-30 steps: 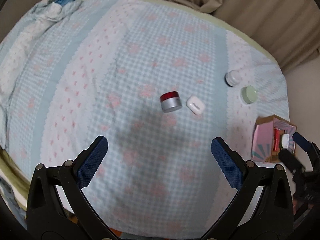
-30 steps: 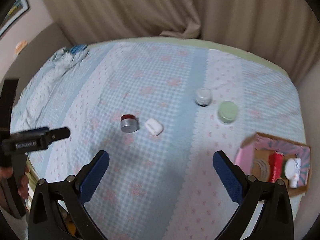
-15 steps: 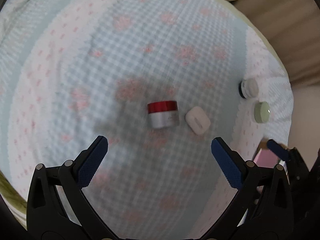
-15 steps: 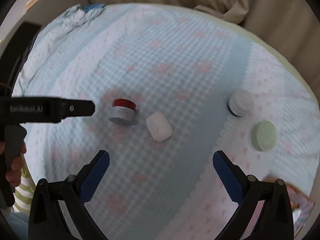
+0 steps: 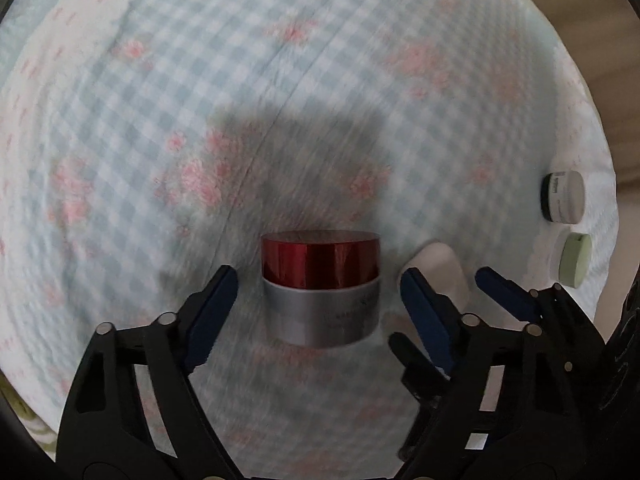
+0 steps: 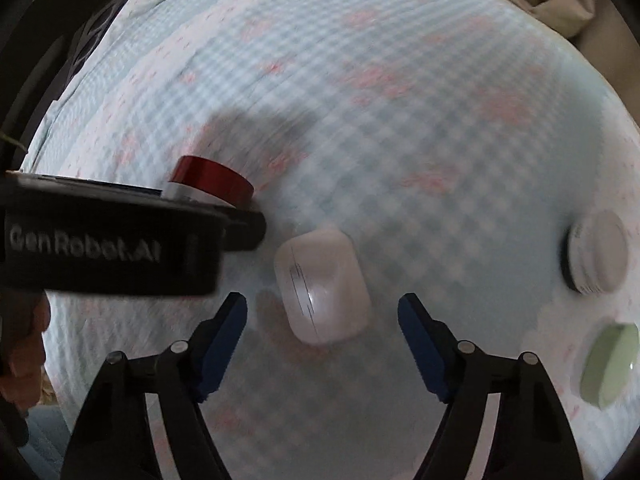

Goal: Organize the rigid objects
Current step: 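Grasp the red-capped jar with the left tool while the right tool grasps the earbud case, then carry the red-capped jar and earbud case into the cardboard box and release both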

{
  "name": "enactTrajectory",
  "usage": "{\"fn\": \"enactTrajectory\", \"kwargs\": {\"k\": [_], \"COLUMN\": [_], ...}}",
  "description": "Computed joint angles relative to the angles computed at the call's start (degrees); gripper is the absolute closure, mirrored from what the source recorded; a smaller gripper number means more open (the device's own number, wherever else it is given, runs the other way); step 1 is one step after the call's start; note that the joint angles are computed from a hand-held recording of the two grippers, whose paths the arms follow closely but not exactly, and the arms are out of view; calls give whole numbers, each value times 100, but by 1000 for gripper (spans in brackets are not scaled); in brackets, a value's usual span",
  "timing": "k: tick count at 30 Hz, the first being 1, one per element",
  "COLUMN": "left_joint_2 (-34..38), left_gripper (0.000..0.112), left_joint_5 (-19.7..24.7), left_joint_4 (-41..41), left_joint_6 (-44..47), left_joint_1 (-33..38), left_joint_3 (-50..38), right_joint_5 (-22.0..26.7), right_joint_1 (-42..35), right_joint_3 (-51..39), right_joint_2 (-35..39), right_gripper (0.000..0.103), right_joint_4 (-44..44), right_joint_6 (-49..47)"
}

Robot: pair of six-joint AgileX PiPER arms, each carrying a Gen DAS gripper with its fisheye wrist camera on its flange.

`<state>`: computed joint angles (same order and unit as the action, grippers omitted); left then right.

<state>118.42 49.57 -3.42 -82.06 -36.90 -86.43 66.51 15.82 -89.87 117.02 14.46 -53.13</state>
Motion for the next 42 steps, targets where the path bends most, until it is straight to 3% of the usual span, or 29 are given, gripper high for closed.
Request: {"fn": "enactTrajectory", "kwargs": {"k": [4, 6, 8, 16, 24, 31, 37, 42], "left_joint_2": [178, 152, 44, -37, -650, -1045, -1535, -1822], "left_gripper": [51, 61, 62, 62, 62, 62, 62, 62], "left_joint_5": [138, -51, -168, -264, -610, -635, -380, 351], "left_joint_4": [41, 121, 115, 131, 215, 486, 944, 1360], "left_joint_6": [-30, -204, -176, -214, -384, -759, -1198, -1357], "left_joint_1": [-25, -73, -25, -38, -117, -363, -709, -1061], "left_joint_3": [-168, -97, 75, 182, 1055, 1408, 1576, 1129], "right_joint_5": [-257, -565, -665, -711, -577, -307, -45, 313], "right_joint_1": [148, 238, 306, 424, 310, 12, -314, -539], "right_joint_3": [95, 257, 298, 361, 473, 462, 534, 608], "right_joint_2": [54, -44, -86, -159, -289, -448, -858, -1458], "right_gripper": [43, 54, 62, 62, 62, 62, 62, 62], "right_joint_4": [-104, -245, -319, -443, -331, -116, 96, 292], "right_joint_6": [64, 118, 159, 416, 836, 1197, 1382, 1705]}}
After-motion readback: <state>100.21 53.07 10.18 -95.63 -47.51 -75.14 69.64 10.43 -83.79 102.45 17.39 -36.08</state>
